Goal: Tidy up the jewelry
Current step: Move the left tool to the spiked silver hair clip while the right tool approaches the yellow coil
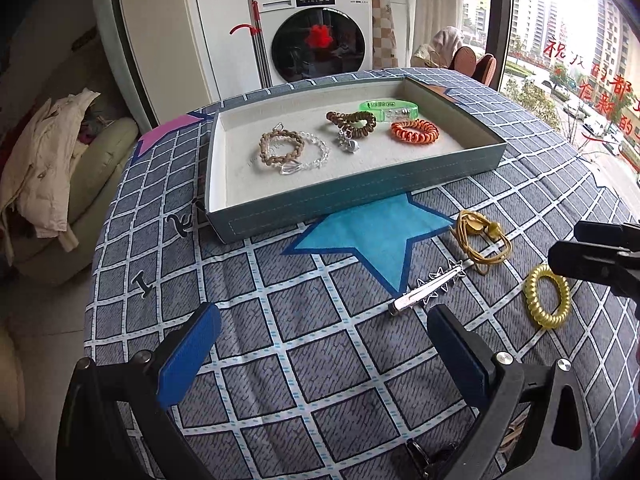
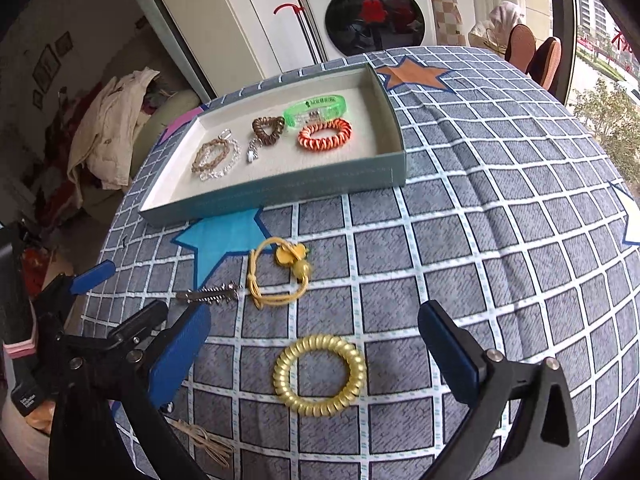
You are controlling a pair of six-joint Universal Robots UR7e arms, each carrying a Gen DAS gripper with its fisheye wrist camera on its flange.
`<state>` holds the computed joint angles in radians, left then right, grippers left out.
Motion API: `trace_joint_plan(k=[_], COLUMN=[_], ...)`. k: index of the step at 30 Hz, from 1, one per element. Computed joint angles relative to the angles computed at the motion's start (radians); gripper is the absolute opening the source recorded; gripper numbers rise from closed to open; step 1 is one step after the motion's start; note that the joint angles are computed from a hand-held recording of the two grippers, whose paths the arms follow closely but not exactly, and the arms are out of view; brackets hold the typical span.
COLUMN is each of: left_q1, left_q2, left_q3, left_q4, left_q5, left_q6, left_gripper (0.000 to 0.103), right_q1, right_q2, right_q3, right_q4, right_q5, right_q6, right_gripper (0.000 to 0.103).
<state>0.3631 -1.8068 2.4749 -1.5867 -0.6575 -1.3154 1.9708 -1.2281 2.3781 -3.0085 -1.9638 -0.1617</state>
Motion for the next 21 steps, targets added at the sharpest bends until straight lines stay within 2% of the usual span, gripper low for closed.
trace_joint_plan(k=[10, 18, 21], left_q1=[0.024, 0.046, 0.055], left_q2=[0.059, 0.127, 0.147], left_q3=[-0.002, -0.012, -0.015], left_q4=[-0.061, -0.152, -0.192], left_q5=[0.009, 0.03, 0.034], left_q6=[0.073, 0.173, 0.215], left_gripper=[0.103, 0.103, 0.103], right_q1=[-0.02, -0.011, 0.001], right_q2=[-0.042, -0.037, -0.027], right_q3=[0.074, 0.079, 0.076], right_q4=[-0.006, -0.03, -0.04], right_q5=[-0.096, -0.131, -0.147], right_q6=[0.008, 0.006, -0.001], right_gripper=[0.103, 0.103, 0.097])
